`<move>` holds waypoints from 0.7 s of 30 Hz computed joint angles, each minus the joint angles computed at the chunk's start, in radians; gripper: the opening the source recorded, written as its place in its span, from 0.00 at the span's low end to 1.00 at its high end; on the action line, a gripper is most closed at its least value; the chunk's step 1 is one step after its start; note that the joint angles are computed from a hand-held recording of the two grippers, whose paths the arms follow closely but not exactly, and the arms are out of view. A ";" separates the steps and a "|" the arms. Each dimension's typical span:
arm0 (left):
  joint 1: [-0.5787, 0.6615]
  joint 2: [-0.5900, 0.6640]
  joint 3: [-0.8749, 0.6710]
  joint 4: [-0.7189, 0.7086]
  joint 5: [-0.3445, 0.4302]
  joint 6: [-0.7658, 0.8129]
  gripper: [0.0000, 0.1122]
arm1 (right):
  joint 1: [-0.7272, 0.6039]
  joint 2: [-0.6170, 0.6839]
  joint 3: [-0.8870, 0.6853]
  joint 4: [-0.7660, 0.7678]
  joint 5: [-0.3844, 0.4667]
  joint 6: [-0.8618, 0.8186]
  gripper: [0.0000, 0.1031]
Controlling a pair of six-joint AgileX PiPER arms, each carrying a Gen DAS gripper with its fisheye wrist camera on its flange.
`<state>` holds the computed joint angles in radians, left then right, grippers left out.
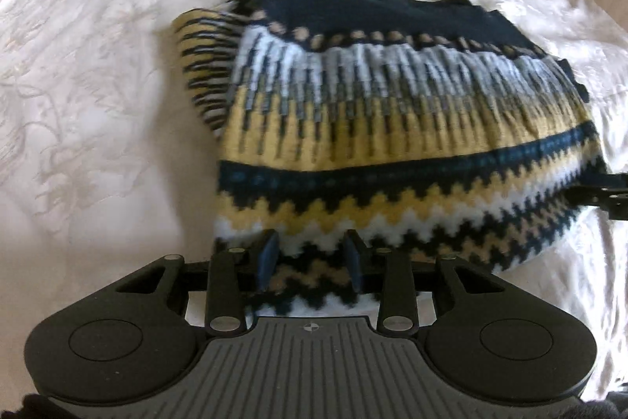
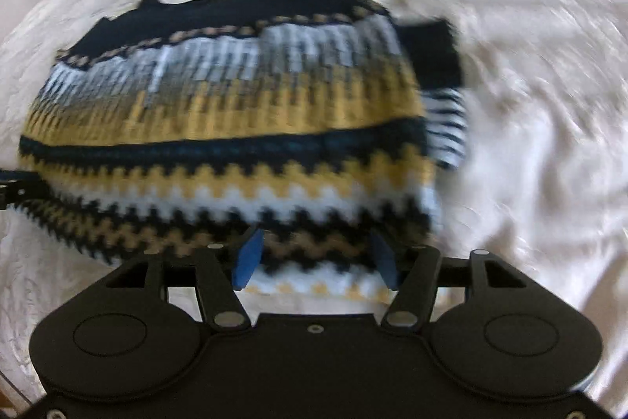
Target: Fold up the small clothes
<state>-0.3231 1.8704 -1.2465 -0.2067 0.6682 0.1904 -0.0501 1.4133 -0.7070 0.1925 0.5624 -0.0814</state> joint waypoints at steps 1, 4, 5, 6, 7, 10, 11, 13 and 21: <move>0.003 0.001 0.000 -0.001 0.000 0.002 0.32 | -0.011 -0.004 0.002 0.000 0.004 -0.005 0.61; 0.010 0.005 -0.001 0.005 0.000 -0.005 0.32 | -0.017 -0.006 0.000 -0.018 0.012 0.019 0.61; 0.003 0.001 0.002 0.016 -0.002 -0.016 0.32 | -0.012 -0.007 -0.002 -0.032 0.015 0.048 0.61; 0.000 -0.005 0.006 0.021 0.000 -0.019 0.31 | -0.008 -0.011 -0.002 -0.045 0.017 0.076 0.61; -0.004 -0.014 0.010 0.023 0.005 -0.027 0.31 | -0.003 -0.019 -0.003 -0.059 0.024 0.111 0.62; 0.000 -0.060 0.021 -0.003 0.042 -0.036 0.32 | 0.012 -0.083 0.009 -0.074 0.049 0.191 0.66; 0.001 -0.081 0.025 -0.019 0.054 -0.032 0.32 | 0.018 -0.113 0.019 -0.076 0.053 0.212 0.68; -0.006 -0.108 0.030 -0.031 0.065 -0.041 0.32 | 0.044 -0.172 0.040 -0.102 0.066 0.283 0.71; -0.045 -0.195 0.062 0.003 0.096 -0.152 0.32 | 0.170 -0.378 0.068 -0.201 0.204 0.601 0.78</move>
